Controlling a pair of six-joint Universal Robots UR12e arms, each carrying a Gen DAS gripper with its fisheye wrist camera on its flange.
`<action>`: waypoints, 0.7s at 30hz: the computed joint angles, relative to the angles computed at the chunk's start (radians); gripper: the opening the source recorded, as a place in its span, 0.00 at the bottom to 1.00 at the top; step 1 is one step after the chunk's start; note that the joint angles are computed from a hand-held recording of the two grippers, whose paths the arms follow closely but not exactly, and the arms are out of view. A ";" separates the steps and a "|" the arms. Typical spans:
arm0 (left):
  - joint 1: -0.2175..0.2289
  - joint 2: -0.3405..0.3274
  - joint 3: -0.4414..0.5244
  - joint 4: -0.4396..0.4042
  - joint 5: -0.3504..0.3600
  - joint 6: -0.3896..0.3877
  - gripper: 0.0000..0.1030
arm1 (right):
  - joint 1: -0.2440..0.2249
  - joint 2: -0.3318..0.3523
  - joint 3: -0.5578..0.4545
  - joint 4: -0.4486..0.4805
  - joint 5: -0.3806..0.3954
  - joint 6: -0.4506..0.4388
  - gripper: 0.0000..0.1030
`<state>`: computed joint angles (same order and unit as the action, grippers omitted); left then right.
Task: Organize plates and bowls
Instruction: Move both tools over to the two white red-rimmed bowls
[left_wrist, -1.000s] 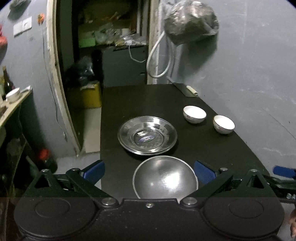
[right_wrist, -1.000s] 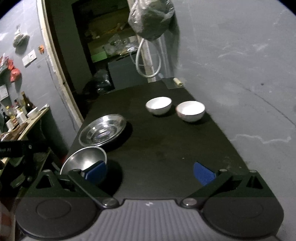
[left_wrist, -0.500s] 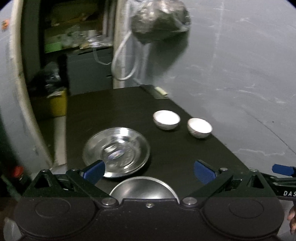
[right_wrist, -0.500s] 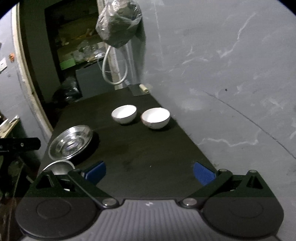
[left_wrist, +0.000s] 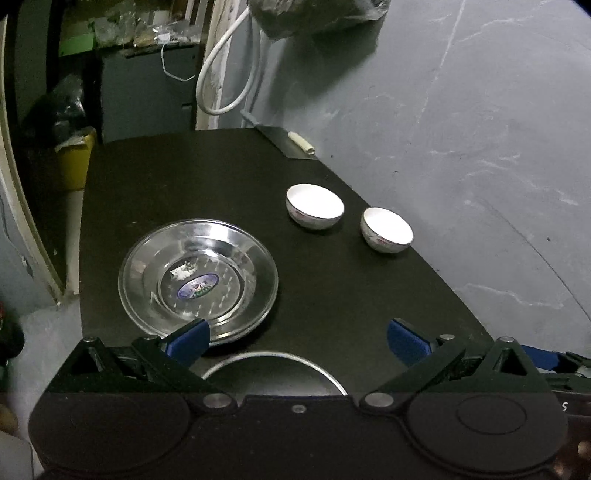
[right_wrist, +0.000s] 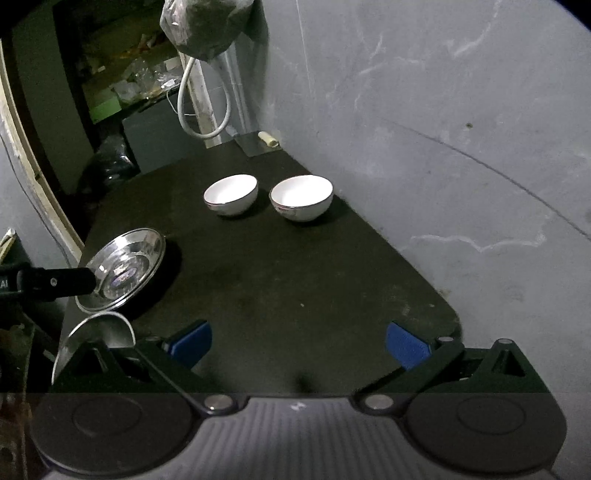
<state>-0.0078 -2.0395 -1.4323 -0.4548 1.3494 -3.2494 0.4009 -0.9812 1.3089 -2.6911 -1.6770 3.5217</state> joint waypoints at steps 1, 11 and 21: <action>0.000 -0.006 0.011 -0.012 0.001 -0.007 0.99 | -0.005 0.009 -0.010 -0.006 0.009 -0.004 1.00; -0.030 -0.148 0.260 -0.187 0.033 -0.065 0.99 | -0.049 0.148 -0.170 -0.071 0.031 0.115 1.00; -0.063 -0.338 0.547 -0.345 -0.033 -0.127 0.97 | -0.070 0.253 -0.319 -0.012 0.031 0.185 0.82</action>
<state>-0.0706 -2.3773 -0.8849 -0.8003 1.3162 -3.3766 0.3306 -0.7286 0.9900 -2.7027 -1.6462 3.7063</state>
